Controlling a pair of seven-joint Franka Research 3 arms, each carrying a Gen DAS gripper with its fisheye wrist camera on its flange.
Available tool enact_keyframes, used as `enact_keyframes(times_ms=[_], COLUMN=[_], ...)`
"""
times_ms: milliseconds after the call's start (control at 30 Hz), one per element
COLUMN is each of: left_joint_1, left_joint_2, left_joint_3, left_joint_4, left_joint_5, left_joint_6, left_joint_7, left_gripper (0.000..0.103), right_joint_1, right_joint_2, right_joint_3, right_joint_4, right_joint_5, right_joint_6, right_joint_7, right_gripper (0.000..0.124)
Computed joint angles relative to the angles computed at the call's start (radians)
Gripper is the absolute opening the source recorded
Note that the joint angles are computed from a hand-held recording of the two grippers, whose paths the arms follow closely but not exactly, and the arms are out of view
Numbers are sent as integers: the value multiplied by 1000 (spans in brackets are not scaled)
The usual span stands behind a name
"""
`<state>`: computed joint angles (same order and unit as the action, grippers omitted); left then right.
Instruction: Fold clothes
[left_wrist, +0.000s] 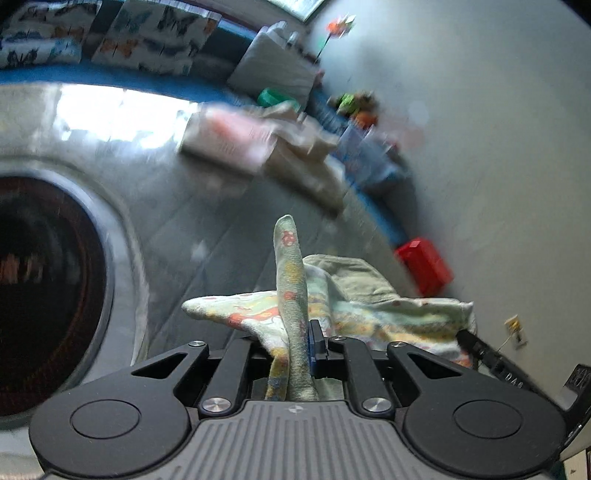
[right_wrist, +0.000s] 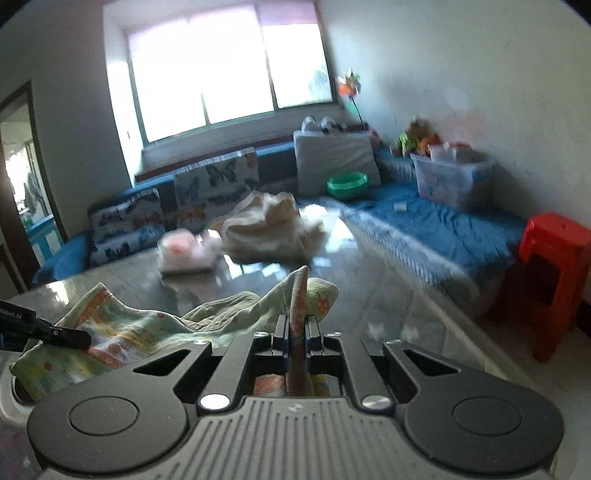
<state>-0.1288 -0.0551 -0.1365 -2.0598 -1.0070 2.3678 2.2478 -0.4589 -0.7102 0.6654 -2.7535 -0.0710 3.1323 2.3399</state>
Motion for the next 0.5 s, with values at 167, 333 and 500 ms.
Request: enact_keyframes(times_ms=[167,333,500], left_joint_1=[8,21,22], left_joint_2=[20,31,13], left_joint_3=[-2,-3,-5], left_joint_4=[-15,-17,-41], left_joint_5=[70,93,124], left_joint_6=[-3,-6,17], left_joint_7=[-41,-56,-59], left_gripper=[13,20,37], right_joint_1=[11,14,0], right_joint_2=[29,57,84], right_joint_3=[1,-3,7], right_joint_4=[-25,-33,-28], right_joint_5=[-3,-17,-50], right_joint_6=[-14,-28,-53], right_joint_7=[11,30,59], right_gripper=[7,9,16])
